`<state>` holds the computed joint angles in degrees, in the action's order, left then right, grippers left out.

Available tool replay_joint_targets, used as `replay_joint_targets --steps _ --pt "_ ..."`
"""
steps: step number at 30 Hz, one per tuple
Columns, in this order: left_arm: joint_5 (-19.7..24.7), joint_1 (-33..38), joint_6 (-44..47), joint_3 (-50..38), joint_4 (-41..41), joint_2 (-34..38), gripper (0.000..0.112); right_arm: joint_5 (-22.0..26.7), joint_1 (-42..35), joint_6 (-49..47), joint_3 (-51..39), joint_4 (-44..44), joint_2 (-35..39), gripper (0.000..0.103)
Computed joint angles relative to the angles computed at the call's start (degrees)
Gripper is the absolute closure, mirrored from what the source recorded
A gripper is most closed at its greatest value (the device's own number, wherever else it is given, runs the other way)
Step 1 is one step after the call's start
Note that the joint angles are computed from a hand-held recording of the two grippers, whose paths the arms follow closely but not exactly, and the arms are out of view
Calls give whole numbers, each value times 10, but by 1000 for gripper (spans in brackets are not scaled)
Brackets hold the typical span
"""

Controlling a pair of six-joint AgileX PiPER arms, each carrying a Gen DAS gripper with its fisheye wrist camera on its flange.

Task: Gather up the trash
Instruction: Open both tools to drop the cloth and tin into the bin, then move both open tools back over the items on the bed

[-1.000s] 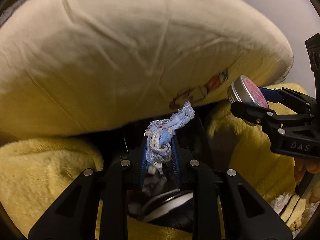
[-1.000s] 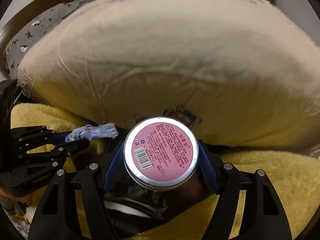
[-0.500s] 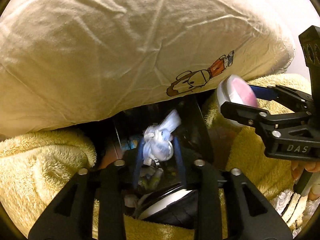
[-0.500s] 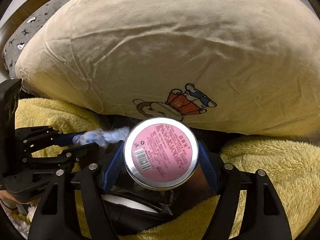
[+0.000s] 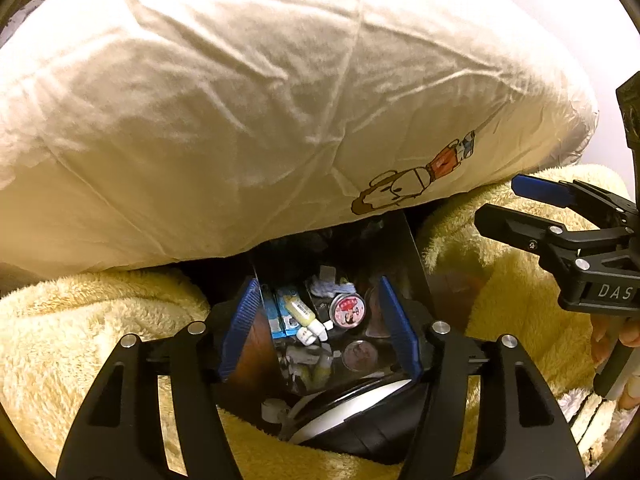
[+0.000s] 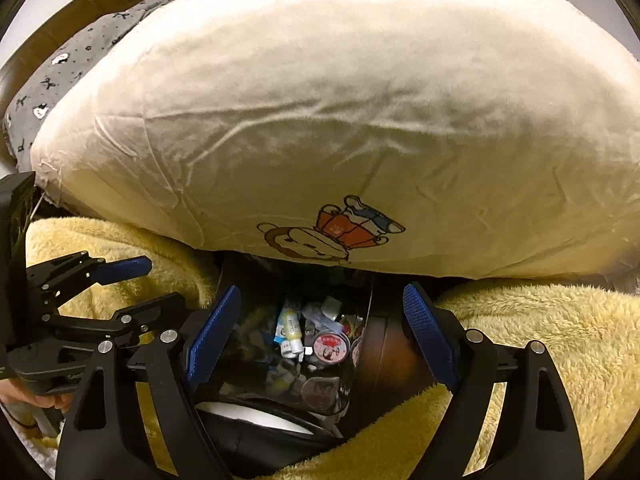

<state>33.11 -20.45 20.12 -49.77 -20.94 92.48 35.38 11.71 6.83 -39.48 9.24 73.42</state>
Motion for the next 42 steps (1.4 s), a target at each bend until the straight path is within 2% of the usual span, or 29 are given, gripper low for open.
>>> replay_joint_targets --steps 9,16,21,24,28,31,33,38,42 --pt "15 27 -26 -39 50 -67 50 28 -19 37 -63 -76 -52 19" --pt "11 40 -68 -119 107 -62 49 25 -49 49 -157 -133 -21 19" --pt "7 54 -90 -193 132 -38 48 18 -73 11 -247 -106 36 19" --pt "3 72 -76 -246 118 -6 48 25 -77 -18 -320 -84 85 19" --pt "24 94 -55 -346 99 54 47 41 -73 -51 -432 -49 175 19" --pt "31 96 -66 -417 121 100 39 60 -64 -44 -530 -56 256 19" --pt "54 101 -70 -475 126 137 37 78 -59 -35 -598 -65 309 19" --pt "113 112 -82 -607 131 224 36 164 -53 -33 -801 -62 456 20" --pt "157 115 -98 -706 143 286 36 269 -46 -25 -1002 -72 582 20"
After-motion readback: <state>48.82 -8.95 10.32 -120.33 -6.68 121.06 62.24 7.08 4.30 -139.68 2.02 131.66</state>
